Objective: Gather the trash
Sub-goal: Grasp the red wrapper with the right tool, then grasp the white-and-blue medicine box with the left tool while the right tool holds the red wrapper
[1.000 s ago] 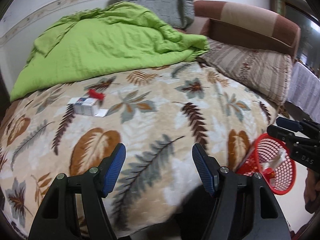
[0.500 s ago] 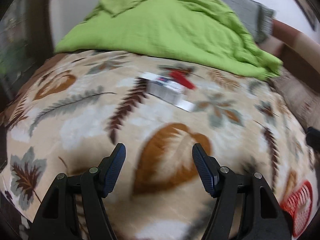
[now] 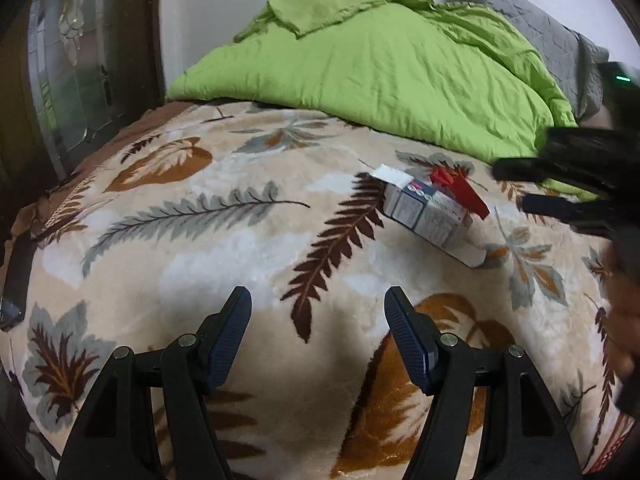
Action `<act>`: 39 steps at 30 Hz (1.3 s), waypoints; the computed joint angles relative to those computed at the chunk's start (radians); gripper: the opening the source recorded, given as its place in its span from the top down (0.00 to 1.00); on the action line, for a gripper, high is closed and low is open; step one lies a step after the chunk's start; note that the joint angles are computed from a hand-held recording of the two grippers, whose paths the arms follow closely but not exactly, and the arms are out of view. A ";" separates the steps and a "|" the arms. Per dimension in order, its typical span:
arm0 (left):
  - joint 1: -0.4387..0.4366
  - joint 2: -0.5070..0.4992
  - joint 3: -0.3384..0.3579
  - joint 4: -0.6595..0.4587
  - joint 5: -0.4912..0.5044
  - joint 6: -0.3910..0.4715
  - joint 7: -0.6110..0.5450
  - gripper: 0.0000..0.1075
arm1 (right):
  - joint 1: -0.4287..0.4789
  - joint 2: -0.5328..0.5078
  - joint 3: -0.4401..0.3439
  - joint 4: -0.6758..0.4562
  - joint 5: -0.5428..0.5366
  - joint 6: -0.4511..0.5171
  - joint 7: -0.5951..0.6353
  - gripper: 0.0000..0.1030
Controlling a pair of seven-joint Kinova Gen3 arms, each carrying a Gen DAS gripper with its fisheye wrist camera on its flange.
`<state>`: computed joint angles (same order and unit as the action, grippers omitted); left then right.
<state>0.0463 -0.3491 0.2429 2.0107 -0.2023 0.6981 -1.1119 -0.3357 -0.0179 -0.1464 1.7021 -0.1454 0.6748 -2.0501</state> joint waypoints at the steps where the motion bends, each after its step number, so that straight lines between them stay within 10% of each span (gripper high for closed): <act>1: 0.005 0.006 -0.006 -0.003 0.007 0.003 -0.007 0.37 | 0.016 0.027 -0.003 -0.014 -0.021 -0.003 0.005 0.39; 9: 0.009 0.031 -0.044 -0.012 0.046 0.005 -0.013 0.37 | 0.149 0.213 -0.153 -0.177 0.056 0.091 -0.033 0.44; 19: -0.003 0.014 -0.071 -0.010 0.081 0.001 -0.010 0.37 | -0.106 0.137 0.194 -0.022 -0.303 0.008 0.256 0.72; 27: -0.042 -0.039 -0.085 0.010 0.091 -0.022 0.019 0.37 | 0.115 0.018 -0.094 0.139 -0.592 -0.038 0.472 0.73; 39: 0.128 0.064 -0.383 -0.032 0.538 0.045 -0.307 0.34 | 0.242 -0.337 -0.286 0.348 -0.269 -0.182 0.160 0.73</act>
<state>0.1741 -0.2856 -0.1399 1.9784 0.3354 0.7435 -1.4186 -0.0937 -0.3546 -0.4321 2.0505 -0.4146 0.4928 -1.8899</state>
